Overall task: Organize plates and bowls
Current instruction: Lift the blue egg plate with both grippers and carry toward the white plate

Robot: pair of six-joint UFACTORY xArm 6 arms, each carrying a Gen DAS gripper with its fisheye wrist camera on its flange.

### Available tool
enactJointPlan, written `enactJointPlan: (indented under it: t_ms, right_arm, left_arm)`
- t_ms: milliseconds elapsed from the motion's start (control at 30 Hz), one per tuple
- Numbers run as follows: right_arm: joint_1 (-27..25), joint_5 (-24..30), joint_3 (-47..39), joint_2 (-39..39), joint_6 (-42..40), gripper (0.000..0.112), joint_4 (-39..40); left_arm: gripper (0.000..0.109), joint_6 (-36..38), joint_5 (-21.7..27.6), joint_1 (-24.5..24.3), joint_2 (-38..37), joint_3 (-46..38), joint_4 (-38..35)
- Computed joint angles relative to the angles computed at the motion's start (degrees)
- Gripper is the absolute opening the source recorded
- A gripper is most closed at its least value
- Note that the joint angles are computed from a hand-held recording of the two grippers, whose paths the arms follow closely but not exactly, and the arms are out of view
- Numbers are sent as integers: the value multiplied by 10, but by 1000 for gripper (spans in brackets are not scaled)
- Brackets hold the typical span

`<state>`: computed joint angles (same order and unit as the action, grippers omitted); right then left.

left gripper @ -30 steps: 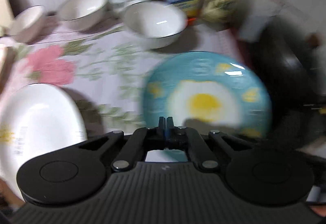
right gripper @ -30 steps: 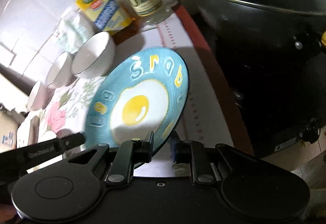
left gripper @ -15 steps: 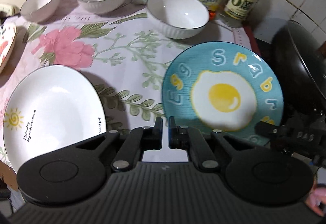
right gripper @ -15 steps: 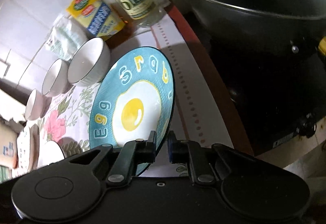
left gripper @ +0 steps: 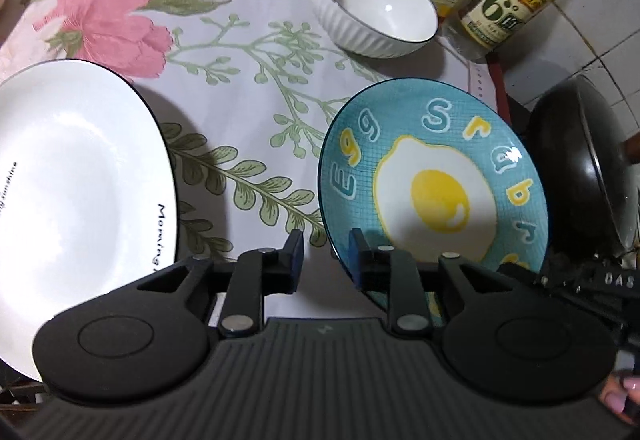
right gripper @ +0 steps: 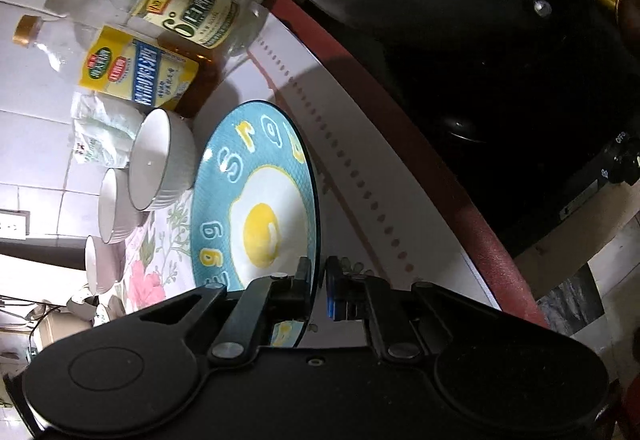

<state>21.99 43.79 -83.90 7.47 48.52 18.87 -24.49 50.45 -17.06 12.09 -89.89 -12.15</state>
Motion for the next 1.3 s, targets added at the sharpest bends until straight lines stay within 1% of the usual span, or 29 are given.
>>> enactJointPlan:
  t_ms: [67,233,267,300,400,467,567,700,733,800,867,900,933,1000,1067,1100,1200,1300]
  right_arm:
    - [-3,-4,8,-5,-7,10,13]
    - [-4,-2,8,-4,-12,10,22]
    - [-5,-5,11,-5,-11,10,27]
    - [-5,-7,11,-4,-12,10,30]
    - [-5,-4,7,1,-8,10,23]
    - [-4,0,6,5,-1,10,11]
    - [-2,-6,12,10,3,12,-2]
    - [4,-66,52,-1,2,17,-1]
    - [8,-92,66,-6,4,23,-5]
    - [17,-183,114,-19,9,31,4]
    - [27,-277,162,-28,24,29,5]
    - [28,-296,173,-29,38,17,-22]
    - [27,-291,174,-30,53,11,-58]
    - [27,-270,164,-31,35,12,-76]
    - [27,-236,142,-29,27,13,-110]
    - [27,-208,123,-26,11,14,-118]
    - [26,-144,83,-21,-17,16,-107]
    - [26,-107,61,-22,-36,17,-97]
  left_arm:
    - [30,-8,12,-1,11,-12,-4]
    - [30,-7,10,-4,27,-21,-27]
    - [28,-8,9,-5,32,-25,-33]
    - [23,-9,6,-6,35,-29,-37]
    - [21,-34,31,-8,50,-57,-26]
    - [16,-39,37,-1,51,-60,-43]
    - [12,-40,48,8,55,-65,-72]
    - [13,-47,51,6,59,-75,-63]
    - [13,-44,44,6,58,-70,-68]
    - [13,-31,17,4,47,-45,-79]
    - [14,-21,-15,-1,32,-15,-81]
    - [14,-19,-26,-5,26,-5,-74]
    - [14,-17,-32,-8,21,2,-63]
    - [15,-17,-40,-15,14,8,-33]
    - [15,-15,-50,-22,5,12,-4]
    - [15,-12,-51,-25,2,11,11]
    - [14,0,-47,-31,-7,7,46]
    - [14,2,-42,-35,-17,8,66]
